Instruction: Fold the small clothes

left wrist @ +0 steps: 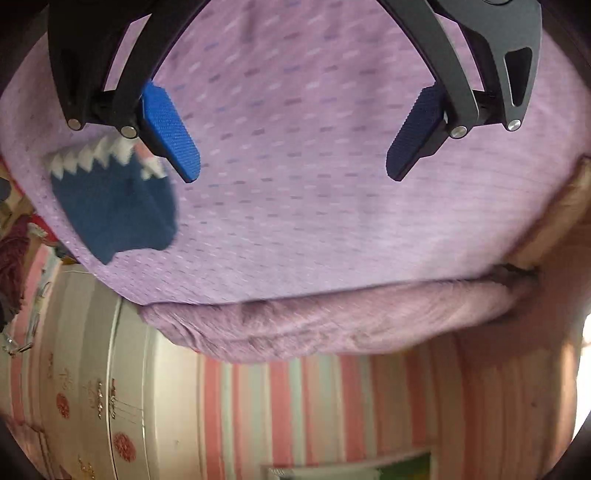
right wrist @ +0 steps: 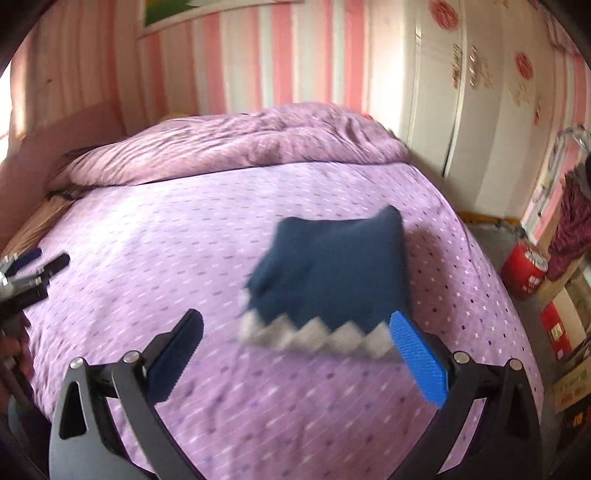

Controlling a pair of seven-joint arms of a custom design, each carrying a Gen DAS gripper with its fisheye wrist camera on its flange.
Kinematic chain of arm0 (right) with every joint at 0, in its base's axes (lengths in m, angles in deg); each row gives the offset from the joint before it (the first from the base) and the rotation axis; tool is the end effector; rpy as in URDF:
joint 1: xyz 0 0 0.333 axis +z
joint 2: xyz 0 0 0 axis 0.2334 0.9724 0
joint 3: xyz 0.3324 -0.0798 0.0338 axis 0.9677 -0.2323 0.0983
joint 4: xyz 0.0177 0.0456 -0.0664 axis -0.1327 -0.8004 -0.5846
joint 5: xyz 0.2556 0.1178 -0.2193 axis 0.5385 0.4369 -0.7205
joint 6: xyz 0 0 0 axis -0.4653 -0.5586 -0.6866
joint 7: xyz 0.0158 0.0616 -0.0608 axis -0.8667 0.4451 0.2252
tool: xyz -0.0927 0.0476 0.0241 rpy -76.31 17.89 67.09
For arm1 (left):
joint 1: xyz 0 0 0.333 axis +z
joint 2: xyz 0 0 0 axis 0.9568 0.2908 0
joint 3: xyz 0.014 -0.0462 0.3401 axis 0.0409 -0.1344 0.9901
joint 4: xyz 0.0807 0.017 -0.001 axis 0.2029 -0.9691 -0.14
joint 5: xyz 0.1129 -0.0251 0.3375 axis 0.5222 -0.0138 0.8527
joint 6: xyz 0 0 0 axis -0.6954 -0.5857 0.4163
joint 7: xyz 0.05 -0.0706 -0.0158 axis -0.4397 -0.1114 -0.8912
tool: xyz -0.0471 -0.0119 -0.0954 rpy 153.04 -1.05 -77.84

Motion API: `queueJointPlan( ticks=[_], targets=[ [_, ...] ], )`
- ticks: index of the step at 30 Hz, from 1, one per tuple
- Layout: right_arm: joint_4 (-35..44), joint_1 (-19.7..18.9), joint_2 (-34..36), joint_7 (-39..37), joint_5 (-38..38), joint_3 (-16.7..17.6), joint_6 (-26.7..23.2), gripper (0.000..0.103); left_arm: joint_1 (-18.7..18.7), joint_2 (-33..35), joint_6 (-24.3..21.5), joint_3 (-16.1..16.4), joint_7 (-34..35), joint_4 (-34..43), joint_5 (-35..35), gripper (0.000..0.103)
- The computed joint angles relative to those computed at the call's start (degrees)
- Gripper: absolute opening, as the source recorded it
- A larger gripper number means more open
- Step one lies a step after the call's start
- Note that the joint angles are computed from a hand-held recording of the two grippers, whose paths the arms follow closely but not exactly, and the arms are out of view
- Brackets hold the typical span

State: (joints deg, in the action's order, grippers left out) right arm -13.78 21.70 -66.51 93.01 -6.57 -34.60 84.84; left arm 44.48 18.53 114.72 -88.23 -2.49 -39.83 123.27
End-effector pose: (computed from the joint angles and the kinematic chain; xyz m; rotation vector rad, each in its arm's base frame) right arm 0.6705 0.1037 0.6407 -1.9466 1.3178 -0.6122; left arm 0.6266 -0.3374 0.6092 -1.7654 1.3523 -0.6105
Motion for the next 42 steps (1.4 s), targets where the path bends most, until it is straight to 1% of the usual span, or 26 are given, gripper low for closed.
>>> queueJointPlan(
  ticks=[1, 2, 3, 5, 7, 9, 10, 12, 13, 15, 17, 21, 26, 29, 34, 37, 40, 42],
  targets=[
    [-3.9, 0.6, -2.8, -0.2, -0.3, 0.1, 1.2, 0.101, -1.0, -2.8, -2.2, 0.5, -0.7, -3.4, 1.4, 0.1],
    [-6.2, 0.9, -4.4, -0.3, -0.6, 0.2, 1.6, 0.101, -2.0, -6.1, -5.5, 0.5, -2.1, -7.3, 3.1, 0.1],
    [-9.6, 1.5, -7.1, 0.0, -1.2, 0.1, 2.2, 0.101, -2.2, -8.8, -7.3, -0.1, -3.2, -10.5, 4.1, 0.1],
    [-15.1, 3.2, -11.2, 3.9, -5.1, -0.6, 3.7, 0.101, -1.9, -15.0, -9.5, -1.8, -6.4, -18.2, 5.2, 0.1],
    [-19.6, 4.0, -15.3, 6.1, -7.4, -0.3, 4.0, 0.101, -1.0, -19.1, -9.2, -3.5, -7.7, -23.3, 4.7, 0.1],
    [-23.1, 4.5, -18.5, 9.9, -11.9, 0.2, 4.3, 0.101, 0.5, -23.0, -7.3, -5.4, -6.1, -28.5, 1.6, 0.1],
    [-24.8, 4.5, -20.0, 12.1, -14.4, 0.7, 4.4, 0.101, 1.1, -23.7, -7.2, -6.2, -4.8, -29.4, 0.3, 0.1],
    [-27.2, 4.3, -22.1, 16.0, -17.8, 1.6, 5.0, 0.101, 1.4, -24.2, -11.6, -8.5, -3.2, -30.1, -0.4, 0.1],
    [-28.6, 4.3, -23.3, 17.1, -18.2, 2.0, 5.2, 0.101, 1.8, -24.6, -12.1, -9.5, -3.1, -30.8, -0.5, 0.1],
    [-30.1, 4.0, -24.5, 19.0, -19.3, 2.7, 5.4, 0.101, 2.9, -26.3, -11.5, -11.2, -3.2, -32.9, -2.2, 0.1],
    [-30.9, 3.5, -25.5, 21.0, -20.7, 3.3, 5.8, 0.101, 3.9, -27.8, -10.3, -12.6, -4.8, -34.6, -3.6, 0.1],
    [-32.1, 3.4, -27.2, 21.3, -19.8, 3.5, 6.4, 0.101, 4.9, -29.9, -8.3, -14.8, -8.7, -36.9, -2.7, 0.1],
    [-33.1, 2.3, -28.6, 21.9, -21.1, 4.0, 6.6, 0.101, 5.6, -32.8, -6.0, -16.5, -13.3, -39.3, -1.8, 0.1],
    [-34.0, 1.8, -29.6, 22.1, -21.4, 4.2, 7.1, 0.101, 5.7, -33.5, -7.4, -17.7, -14.6, -39.7, -0.3, 0.1],
    [-34.8, 2.8, -30.8, 18.9, -17.4, 3.4, 6.7, 0.101, 5.6, -34.5, -7.9, -18.4, -14.9, -40.5, 0.1, 0.1],
    [-35.3, 3.6, -31.5, 16.3, -14.2, 2.8, 6.7, 0.101, 5.5, -34.2, -9.7, -19.0, -14.2, -39.8, 0.1, 0.1],
    [-36.1, 3.3, -32.2, 15.4, -13.2, 3.0, 7.1, 0.101, 5.7, -35.1, -8.4, -18.5, -14.2, -40.5, -0.4, 0.1],
    [-36.2, 3.1, -32.5, 14.9, -12.8, 3.1, 7.1, 0.101, 6.0, -35.6, -8.6, -18.7, -15.0, -40.8, 0.0, 0.1]
  ],
)
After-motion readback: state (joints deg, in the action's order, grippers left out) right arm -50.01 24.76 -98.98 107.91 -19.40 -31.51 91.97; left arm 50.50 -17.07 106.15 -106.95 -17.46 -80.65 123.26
